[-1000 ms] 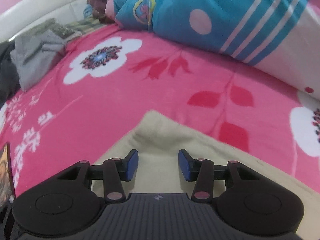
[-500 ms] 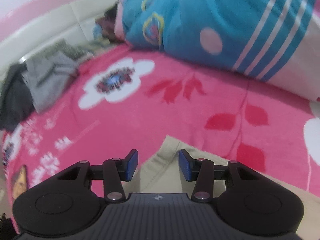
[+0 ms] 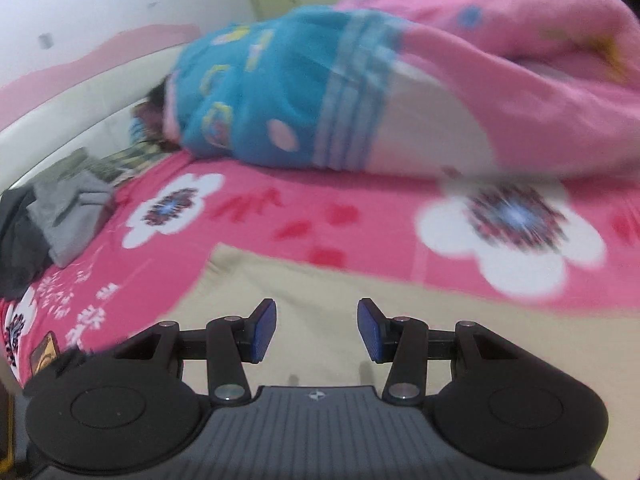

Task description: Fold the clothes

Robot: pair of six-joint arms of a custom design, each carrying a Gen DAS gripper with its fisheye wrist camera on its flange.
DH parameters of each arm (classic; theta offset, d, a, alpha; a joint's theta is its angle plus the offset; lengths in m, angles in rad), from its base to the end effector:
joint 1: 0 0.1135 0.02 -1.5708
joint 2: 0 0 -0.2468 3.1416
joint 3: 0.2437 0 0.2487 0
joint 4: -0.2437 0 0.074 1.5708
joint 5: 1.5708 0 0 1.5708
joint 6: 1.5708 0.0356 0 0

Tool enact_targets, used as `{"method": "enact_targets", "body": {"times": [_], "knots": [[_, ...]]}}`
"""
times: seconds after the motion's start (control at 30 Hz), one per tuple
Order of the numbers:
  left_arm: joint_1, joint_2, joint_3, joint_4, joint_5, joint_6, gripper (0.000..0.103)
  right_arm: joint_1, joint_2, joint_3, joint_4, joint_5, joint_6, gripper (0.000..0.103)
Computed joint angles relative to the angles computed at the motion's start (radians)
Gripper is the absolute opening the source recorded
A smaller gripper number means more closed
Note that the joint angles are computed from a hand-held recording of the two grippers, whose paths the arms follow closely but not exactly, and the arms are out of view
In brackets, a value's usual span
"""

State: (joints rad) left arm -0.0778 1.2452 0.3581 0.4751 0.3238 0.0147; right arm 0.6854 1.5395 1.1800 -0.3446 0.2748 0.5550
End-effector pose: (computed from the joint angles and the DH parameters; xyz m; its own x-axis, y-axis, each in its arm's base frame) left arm 0.2372 -0.0299 0.1550 -0.3938 0.0447 -0.9181 0.3702 0.9219 -0.1139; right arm 0.2707 0.2089 0.2614 -0.6626 0.1134 -0.7404 -0.1176 0.9605 0.2523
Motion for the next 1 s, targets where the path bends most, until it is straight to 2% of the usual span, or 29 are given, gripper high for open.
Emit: {"method": "enact_targets", "body": {"times": [0.13,0.3,0.37,0.47,0.57,0.63,0.7,0.77,0.83,1.0], "knots": [[-0.003,0.013,0.003,0.024,0.002,-0.013,0.103,0.057,-0.120,-0.169,0.015,0.057,0.098,0.048],[-0.041,0.030,0.005,0.030,-0.089,0.024,0.103,0.185,-0.109,-0.301,0.051,0.196,0.177,0.048],[-0.034,0.016,-0.011,0.053,-0.091,0.020,0.103,0.245,-0.104,-0.337,0.071,0.280,0.194,0.049],[-0.003,-0.021,-0.038,0.094,-0.033,-0.006,0.103,0.312,-0.131,-0.313,0.006,0.391,0.236,0.048],[-0.016,-0.031,-0.049,0.122,0.005,-0.010,0.103,0.387,-0.180,-0.320,-0.063,0.551,0.281,0.048],[-0.052,-0.021,-0.048,0.128,0.004,0.001,0.103,0.426,-0.194,-0.335,-0.128,0.643,0.359,0.048],[-0.104,0.001,-0.042,0.126,-0.030,0.021,0.103,0.440,-0.201,-0.368,-0.173,0.676,0.453,0.049],[-0.154,0.040,-0.022,0.099,-0.083,0.046,0.103,0.435,-0.201,-0.428,-0.175,0.661,0.534,0.051],[-0.194,0.079,-0.002,0.077,-0.127,0.062,0.103,0.464,-0.235,-0.540,-0.055,0.695,0.556,0.051],[-0.154,0.103,0.018,0.054,-0.067,0.028,0.103,0.528,-0.229,-0.513,-0.164,0.750,0.619,0.056]]}}
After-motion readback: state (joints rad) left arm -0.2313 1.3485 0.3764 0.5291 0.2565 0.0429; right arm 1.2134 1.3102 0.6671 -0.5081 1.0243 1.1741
